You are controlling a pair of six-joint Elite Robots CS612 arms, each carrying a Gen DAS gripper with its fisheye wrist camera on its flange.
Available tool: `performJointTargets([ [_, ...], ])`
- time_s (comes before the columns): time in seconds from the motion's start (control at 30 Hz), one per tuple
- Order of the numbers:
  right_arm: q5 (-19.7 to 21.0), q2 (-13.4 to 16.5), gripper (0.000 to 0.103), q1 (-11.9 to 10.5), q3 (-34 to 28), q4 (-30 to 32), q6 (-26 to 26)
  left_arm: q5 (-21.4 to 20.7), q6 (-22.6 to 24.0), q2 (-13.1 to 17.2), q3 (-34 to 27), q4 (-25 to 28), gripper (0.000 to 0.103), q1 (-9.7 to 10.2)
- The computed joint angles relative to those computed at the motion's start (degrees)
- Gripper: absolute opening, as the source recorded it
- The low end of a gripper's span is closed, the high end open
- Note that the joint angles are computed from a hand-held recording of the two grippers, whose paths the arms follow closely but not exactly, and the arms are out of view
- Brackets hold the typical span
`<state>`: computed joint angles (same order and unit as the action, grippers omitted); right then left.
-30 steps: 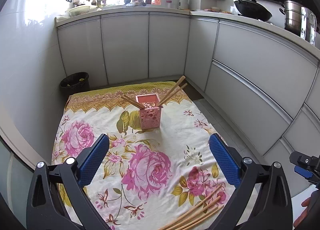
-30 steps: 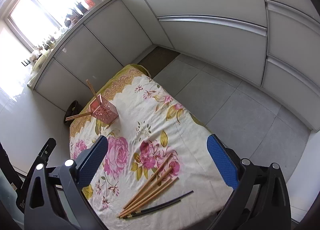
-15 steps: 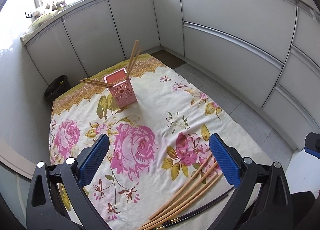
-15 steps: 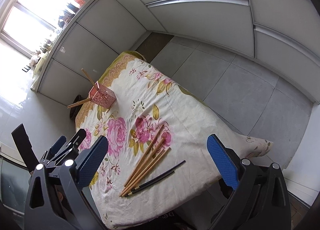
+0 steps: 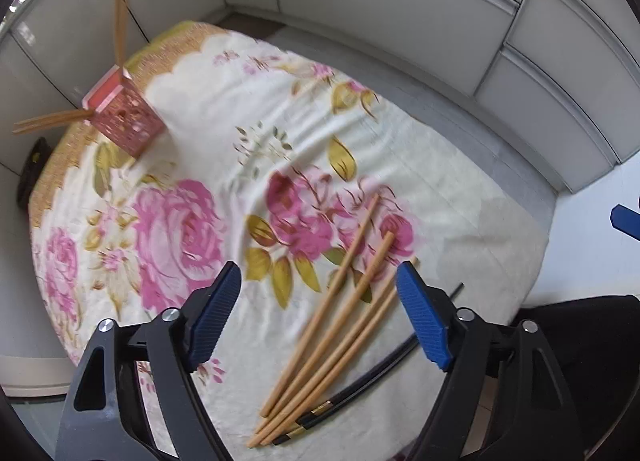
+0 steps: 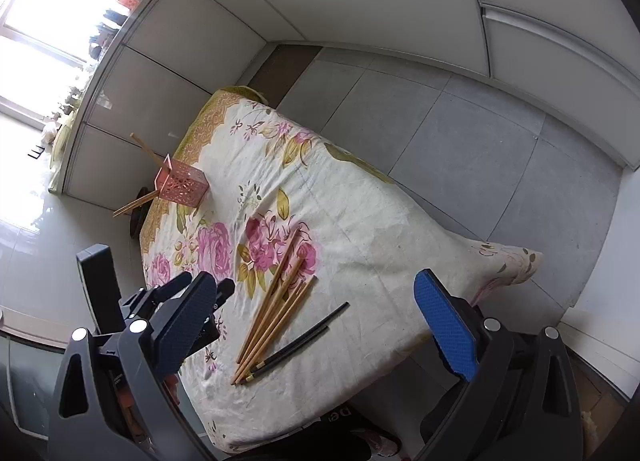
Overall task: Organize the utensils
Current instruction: 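Withdraw both open tools from the holder back over the chopstick pile, then lower the left tool onto the pile and grasp a wooden chopstick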
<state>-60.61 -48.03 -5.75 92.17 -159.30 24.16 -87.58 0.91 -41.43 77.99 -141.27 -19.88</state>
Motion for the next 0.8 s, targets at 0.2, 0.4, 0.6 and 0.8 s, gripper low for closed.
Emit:
performJointTargets([
  [0.2,0.7,0.6,0.096,-0.5,-0.6,2.7,0.5,-1.3,3.0,2.8,-4.5,8.2,0.06,-0.27],
  [0.4,1.3,0.9,0.096,-0.7,-1.2,4.3,0.0,-2.3,1.7,5.6,-10.2,13.5,0.059,0.03],
  [0.6,2.4,1.5,0.096,-1.1,-2.1,6.8,0.5,-4.2,2.7,9.3,-18.0,23.3,0.053,0.13],
  [0.8,2.3,1.8,0.096,-1.2,-2.6,7.8,0.8,-5.3,5.2,11.5,-21.8,28.1,0.034,-0.13],
])
